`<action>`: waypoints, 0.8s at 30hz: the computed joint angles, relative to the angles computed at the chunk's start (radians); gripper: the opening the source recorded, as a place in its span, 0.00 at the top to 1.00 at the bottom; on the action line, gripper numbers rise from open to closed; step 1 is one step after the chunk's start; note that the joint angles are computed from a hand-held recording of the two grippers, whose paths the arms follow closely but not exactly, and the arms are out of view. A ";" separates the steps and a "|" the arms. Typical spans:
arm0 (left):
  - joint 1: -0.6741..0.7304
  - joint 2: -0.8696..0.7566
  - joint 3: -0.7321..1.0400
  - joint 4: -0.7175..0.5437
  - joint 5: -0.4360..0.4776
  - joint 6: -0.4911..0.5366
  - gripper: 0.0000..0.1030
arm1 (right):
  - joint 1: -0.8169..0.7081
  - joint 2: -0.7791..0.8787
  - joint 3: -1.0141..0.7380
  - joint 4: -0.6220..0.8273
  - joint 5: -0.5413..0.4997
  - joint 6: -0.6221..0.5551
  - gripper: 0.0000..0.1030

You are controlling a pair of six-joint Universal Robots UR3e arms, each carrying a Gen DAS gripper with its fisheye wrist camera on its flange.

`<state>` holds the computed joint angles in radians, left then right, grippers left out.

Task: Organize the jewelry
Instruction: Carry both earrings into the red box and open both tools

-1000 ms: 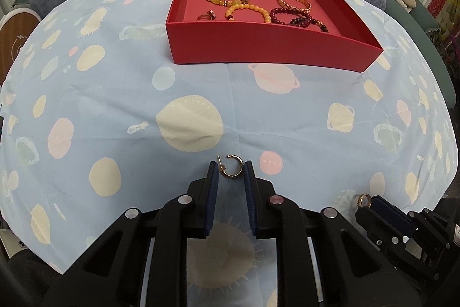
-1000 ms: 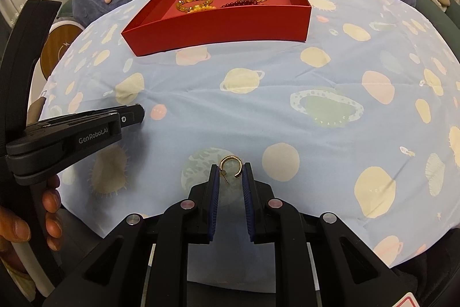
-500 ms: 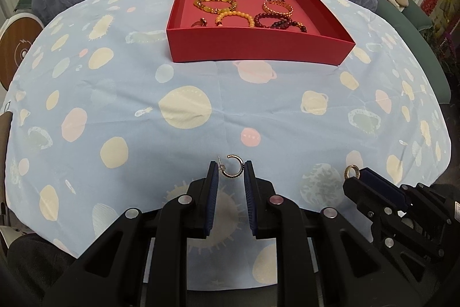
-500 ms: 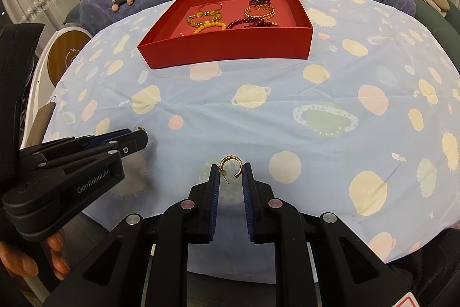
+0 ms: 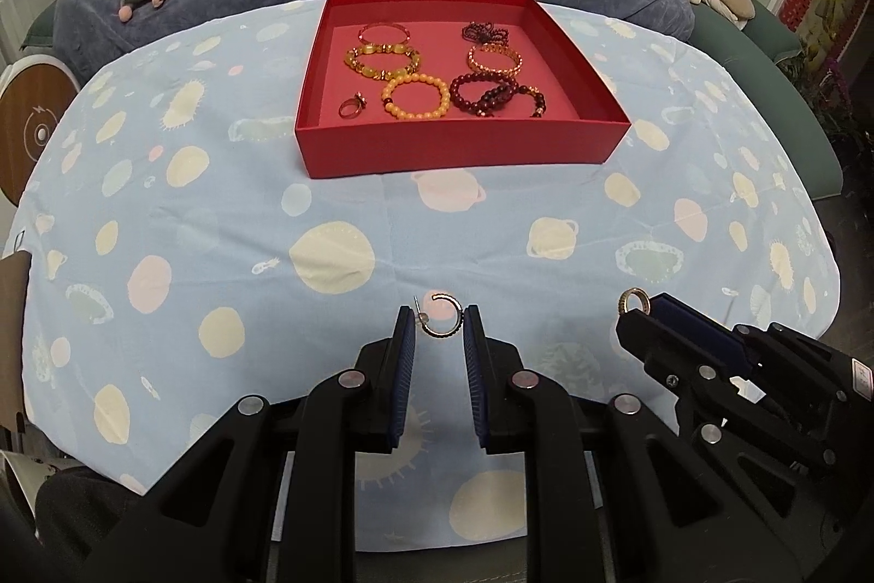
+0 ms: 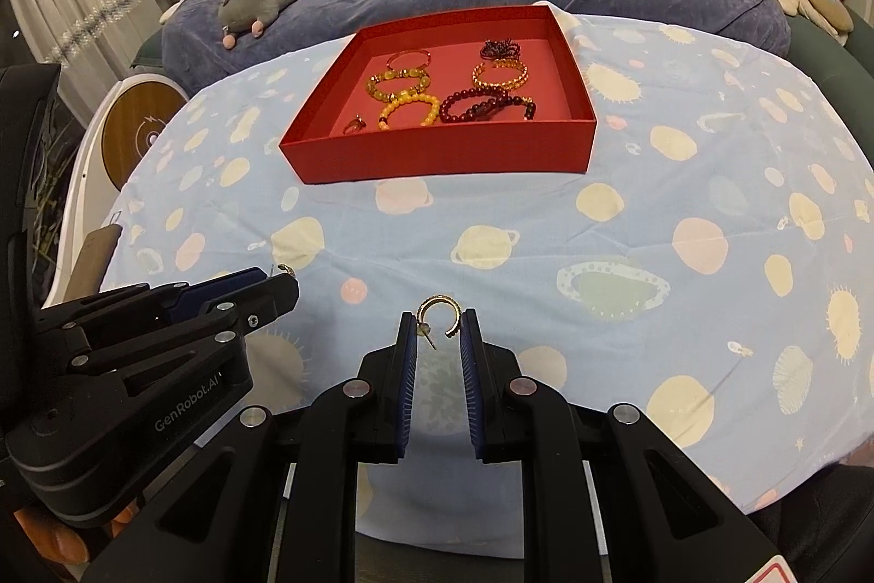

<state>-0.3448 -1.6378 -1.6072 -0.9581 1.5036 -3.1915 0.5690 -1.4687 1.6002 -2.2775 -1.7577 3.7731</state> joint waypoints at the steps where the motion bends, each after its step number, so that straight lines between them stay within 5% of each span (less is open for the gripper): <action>1: -0.003 -0.014 0.023 -0.004 0.002 0.001 0.83 | -0.007 0.007 -0.014 0.001 0.000 -0.009 0.85; 14: -0.010 -0.253 0.386 -0.070 0.010 0.005 0.83 | -0.140 0.124 -0.234 0.018 0.026 -0.138 0.85; 24: 0.009 -0.542 0.826 -0.198 0.007 0.018 0.83 | -0.250 0.322 -0.505 0.073 0.072 -0.236 0.85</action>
